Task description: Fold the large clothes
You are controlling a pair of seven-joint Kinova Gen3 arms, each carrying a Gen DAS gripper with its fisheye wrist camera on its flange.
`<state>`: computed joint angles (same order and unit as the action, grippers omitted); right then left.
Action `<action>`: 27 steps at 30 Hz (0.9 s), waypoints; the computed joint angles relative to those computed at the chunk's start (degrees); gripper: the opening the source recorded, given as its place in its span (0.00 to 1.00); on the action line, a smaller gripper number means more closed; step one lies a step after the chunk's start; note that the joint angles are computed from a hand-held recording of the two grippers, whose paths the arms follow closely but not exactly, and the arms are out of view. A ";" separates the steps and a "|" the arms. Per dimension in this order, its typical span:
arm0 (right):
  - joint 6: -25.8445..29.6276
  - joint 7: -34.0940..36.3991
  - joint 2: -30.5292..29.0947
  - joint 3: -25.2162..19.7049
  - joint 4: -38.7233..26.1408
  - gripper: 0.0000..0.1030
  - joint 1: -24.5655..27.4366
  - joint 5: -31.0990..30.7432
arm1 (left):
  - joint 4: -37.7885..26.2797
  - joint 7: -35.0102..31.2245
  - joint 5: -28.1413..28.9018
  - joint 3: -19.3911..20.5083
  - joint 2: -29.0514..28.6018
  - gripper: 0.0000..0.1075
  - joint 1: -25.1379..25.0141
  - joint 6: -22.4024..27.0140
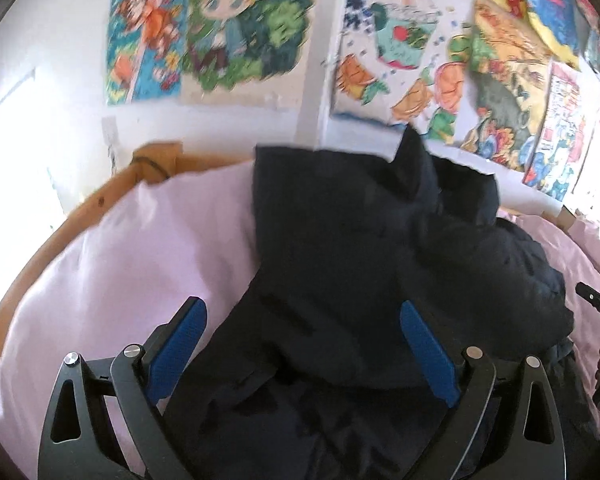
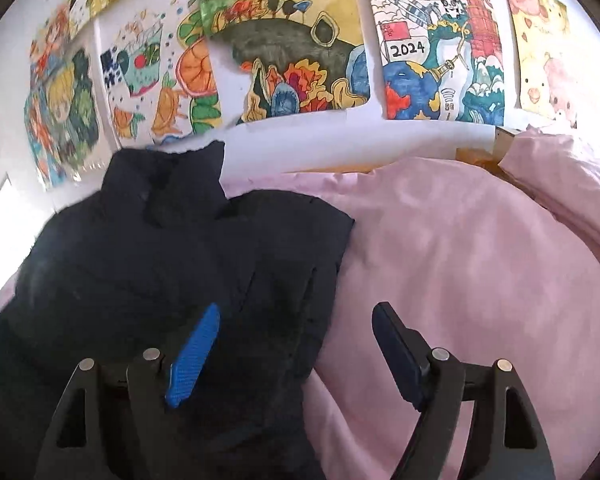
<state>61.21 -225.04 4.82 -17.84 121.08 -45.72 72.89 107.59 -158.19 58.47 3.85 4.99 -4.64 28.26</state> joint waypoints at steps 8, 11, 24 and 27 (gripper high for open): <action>-11.45 -1.89 -2.53 4.03 0.25 0.89 3.45 5.08 | -12.10 16.52 -14.99 -12.68 4.63 0.88 17.78 8.24; -18.44 4.37 -2.03 3.16 -3.69 0.91 10.61 3.53 | -20.06 23.51 -18.02 -14.01 8.46 0.88 19.84 12.80; -38.19 17.11 9.26 17.19 -22.69 0.87 16.55 -11.45 | -54.57 50.63 -32.79 7.87 29.47 0.88 11.49 22.98; -38.99 18.56 10.28 18.48 -24.30 0.75 16.87 -14.43 | -60.77 51.84 -32.06 3.60 32.50 0.88 14.56 26.50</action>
<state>22.23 -206.48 15.09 0.64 96.78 -28.85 58.46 46.82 -106.35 26.41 7.45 37.49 9.92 54.77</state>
